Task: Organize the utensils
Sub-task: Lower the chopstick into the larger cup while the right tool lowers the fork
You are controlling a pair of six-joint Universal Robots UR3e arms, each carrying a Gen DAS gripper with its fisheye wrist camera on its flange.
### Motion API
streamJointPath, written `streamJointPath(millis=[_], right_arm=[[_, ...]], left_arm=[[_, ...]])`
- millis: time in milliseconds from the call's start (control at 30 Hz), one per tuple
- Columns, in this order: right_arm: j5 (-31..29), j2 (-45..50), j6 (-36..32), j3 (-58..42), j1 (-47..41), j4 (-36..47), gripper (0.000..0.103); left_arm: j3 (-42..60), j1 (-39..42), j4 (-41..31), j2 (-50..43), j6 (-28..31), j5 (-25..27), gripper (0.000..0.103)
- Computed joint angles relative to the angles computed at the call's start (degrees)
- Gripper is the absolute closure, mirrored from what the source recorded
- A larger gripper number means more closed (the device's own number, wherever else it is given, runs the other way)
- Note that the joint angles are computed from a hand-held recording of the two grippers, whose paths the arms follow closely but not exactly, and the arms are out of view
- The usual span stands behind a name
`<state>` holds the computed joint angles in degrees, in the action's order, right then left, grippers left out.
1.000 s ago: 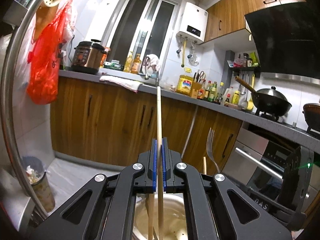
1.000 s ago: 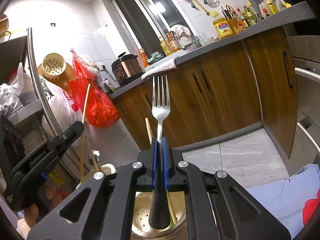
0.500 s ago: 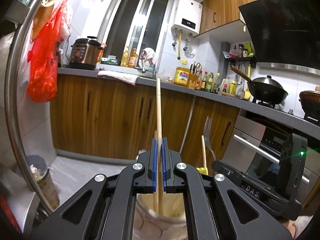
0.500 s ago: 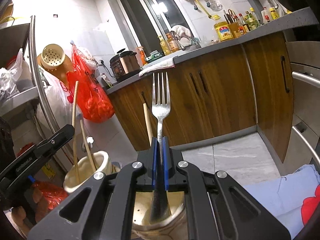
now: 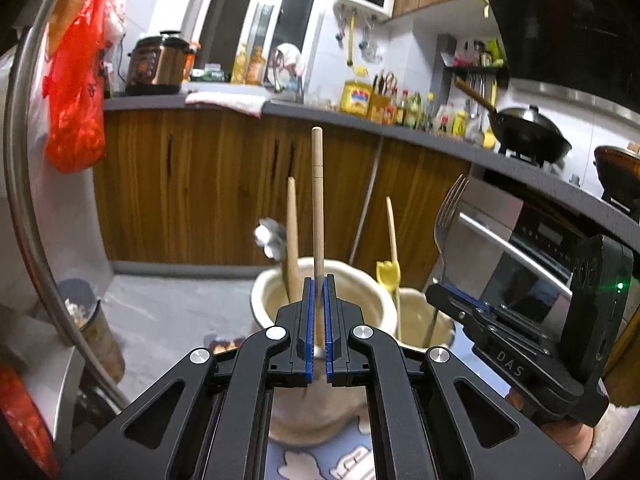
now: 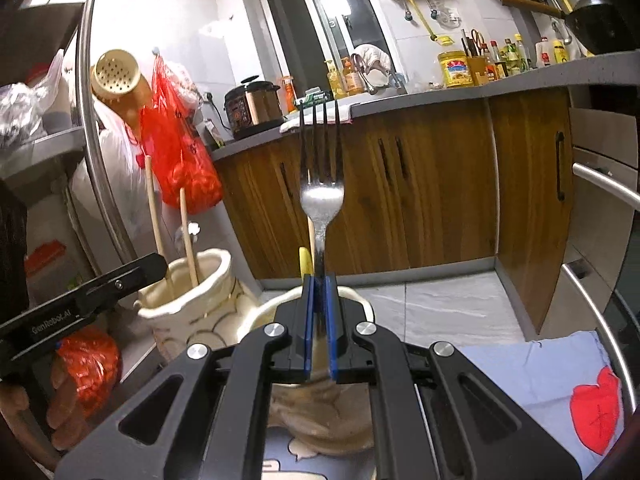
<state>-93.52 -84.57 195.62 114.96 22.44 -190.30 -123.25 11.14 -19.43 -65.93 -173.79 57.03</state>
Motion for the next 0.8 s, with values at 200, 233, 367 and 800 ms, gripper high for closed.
streamJointPath(millis=[200,233,367,800], right_arm=[[-4.26,-0.12,-1.08,-1.26,2.76,3.71,0.097],[-4.89,-0.03,-1.11,-1.22,3.11,3.64,0.097],[-6.36,-0.13,-1.08,-1.08,4.05,4.54,0.097],[-11.21,0.71,-2.91,-1.27,7.05,4.40,0.097]], left_arm=[[1.75,-1.47,-6.64,1.90,2.22,1.95,0.098],[1.73,-1.59,-6.83,2.07,2.39,2.09,0.098],[1.71,-3.67,-6.52,2.54,3.46,5.11,0.098],[2.99,-2.56,-12.40,5.20,5.66,3.66,0.098]])
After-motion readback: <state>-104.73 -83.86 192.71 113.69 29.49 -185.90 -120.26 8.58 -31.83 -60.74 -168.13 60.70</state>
